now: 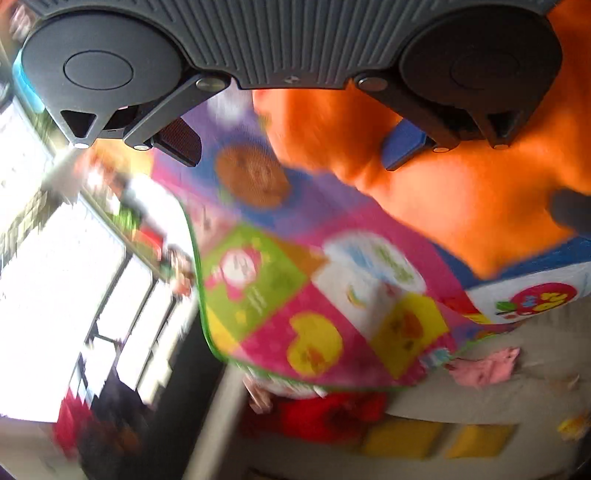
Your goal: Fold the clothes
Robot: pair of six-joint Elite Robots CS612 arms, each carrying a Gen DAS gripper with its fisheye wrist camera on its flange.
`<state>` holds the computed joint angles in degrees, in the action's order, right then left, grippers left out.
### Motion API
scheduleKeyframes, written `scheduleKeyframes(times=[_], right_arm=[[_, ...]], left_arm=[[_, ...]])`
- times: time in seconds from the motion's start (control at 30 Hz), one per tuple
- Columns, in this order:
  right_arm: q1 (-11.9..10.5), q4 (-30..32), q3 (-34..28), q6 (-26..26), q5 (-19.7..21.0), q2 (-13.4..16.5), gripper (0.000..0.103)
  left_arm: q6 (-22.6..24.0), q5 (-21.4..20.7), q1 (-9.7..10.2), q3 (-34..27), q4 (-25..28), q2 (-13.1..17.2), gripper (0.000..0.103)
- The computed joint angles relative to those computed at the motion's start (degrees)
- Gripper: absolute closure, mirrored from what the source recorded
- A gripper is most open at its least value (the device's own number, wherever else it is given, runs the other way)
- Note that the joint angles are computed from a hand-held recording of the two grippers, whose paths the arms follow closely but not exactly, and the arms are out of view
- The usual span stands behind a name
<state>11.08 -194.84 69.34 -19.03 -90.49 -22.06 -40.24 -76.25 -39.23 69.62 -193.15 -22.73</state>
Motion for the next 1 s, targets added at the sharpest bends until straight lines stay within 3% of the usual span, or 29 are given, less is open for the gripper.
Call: scheduleKeyframes(times=[0.07, 0.2, 0.47, 0.57, 0.73, 0.77, 0.87, 1.0], right_arm=[[-1.1, 2.3, 1.8, 5.0, 1.5, -0.9, 0.0], [-2.2, 0.3, 4.6, 6.6, 2.5, -1.1, 0.0], [-1.6, -2.3, 6.5, 1.9, -1.0, -1.9, 0.0], [-2.2, -4.7, 10.0, 3.0, 1.4, -4.1, 0.0], [-3.6, -10.6, 15.0, 3.1, 13.8, -6.2, 0.0], [-3.3, -10.2, 15.2, 1.7, 14.4, -6.2, 0.0], [-1.9, -7.9, 13.6, -2.3, 9.8, -4.6, 0.0], [-2.4, -8.1, 13.2, 0.1, 12.0, -4.1, 0.0]], left_arm=[[0.1, -1.0, -0.09, -0.1, -1.1, -0.1, 0.0], [2.2, -1.8, -0.49, -1.3, 0.2, 0.1, 0.0], [4.7, -2.2, -1.05, -2.4, 4.1, 0.5, 0.0], [4.9, -1.4, -1.07, -2.9, 4.9, 0.8, 0.0], [3.2, -3.0, -0.52, -5.3, 7.4, 1.9, 0.0], [3.2, -3.2, -0.47, -5.8, 8.1, 2.0, 0.0], [6.0, -1.7, -0.89, -5.3, 9.6, 1.1, 0.0], [9.9, 1.0, -1.24, -2.1, 7.2, -1.5, 0.0]])
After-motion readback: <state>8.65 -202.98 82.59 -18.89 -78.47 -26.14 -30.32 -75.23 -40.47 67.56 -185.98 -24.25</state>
